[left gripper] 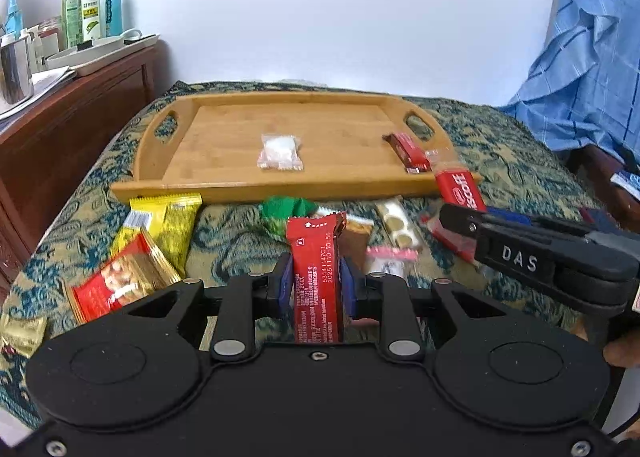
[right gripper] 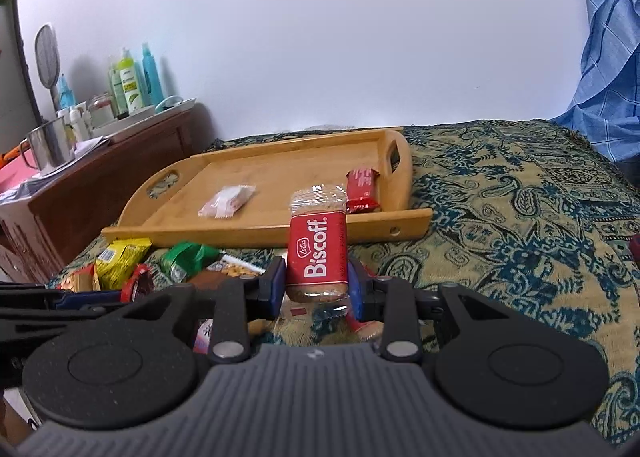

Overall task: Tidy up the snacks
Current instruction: 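Carry the red bar and Biscoff pack onto the tray and open both tools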

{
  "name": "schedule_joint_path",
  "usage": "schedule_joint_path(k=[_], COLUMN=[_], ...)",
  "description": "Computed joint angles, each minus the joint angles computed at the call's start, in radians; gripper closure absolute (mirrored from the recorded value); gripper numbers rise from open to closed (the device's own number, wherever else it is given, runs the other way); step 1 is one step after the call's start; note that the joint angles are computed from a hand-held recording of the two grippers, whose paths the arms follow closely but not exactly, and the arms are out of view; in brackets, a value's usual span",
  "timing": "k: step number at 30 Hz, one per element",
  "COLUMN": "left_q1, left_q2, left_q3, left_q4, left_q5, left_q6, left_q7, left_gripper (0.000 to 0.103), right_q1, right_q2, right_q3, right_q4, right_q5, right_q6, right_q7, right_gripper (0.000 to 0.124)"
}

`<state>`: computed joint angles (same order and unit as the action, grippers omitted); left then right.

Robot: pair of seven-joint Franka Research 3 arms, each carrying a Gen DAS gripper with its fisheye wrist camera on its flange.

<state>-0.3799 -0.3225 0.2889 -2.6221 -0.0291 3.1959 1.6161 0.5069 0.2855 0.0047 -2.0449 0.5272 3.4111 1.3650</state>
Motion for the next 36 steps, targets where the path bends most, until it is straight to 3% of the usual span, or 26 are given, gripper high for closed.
schedule_joint_path(k=[4,9,12,14,15,18,23,28,36], left_q1=[0.001,0.016,-0.027,-0.091,-0.088,-0.031,-0.001,0.042,0.099], left_q2=[0.046,0.120,0.185,0.242,0.270,0.360,0.501,0.597,0.683], left_q3=[0.007,0.001,0.044,0.101,0.102,0.074,0.086,0.055,0.005], left_q4=[0.061,0.167,0.257,0.338,0.376,0.492,0.661,0.766,0.878], left_q5=[-0.013,-0.074,-0.154,-0.283,-0.307,-0.260,-0.112,-0.033,0.097], left_q6=[-0.002,-0.012,-0.016,-0.035,-0.049,-0.102,-0.198,-0.260,-0.331], left_q7=[0.001,0.023,0.088,0.198,0.211,0.145,-0.052,-0.138,-0.281], left_gripper=[0.079,0.079,0.079,0.079,0.079,0.079,0.079,0.079,0.079], right_q1=[0.060,0.079,0.083,0.057,0.044,0.007,-0.040,-0.101,-0.137], right_q2=[0.026,0.079,0.135,0.178,0.198,0.261,0.351,0.386,0.411], right_q3=[-0.071,-0.125,-0.157,-0.146,-0.138,-0.116,-0.089,-0.038,-0.012], right_q4=[0.054,0.172,0.273,0.349,0.385,0.493,0.631,0.683,0.723], right_q5=[0.022,-0.010,-0.052,-0.078,-0.090,-0.130,-0.188,-0.221,-0.289], right_q6=[-0.031,-0.116,-0.192,-0.249,-0.274,-0.343,-0.402,-0.454,-0.481], right_q7=[-0.020,0.019,0.070,0.097,0.109,0.143,0.210,0.269,0.324], right_gripper=[0.087,0.087,0.087,0.087,0.087,0.087,0.087,0.087,0.087])
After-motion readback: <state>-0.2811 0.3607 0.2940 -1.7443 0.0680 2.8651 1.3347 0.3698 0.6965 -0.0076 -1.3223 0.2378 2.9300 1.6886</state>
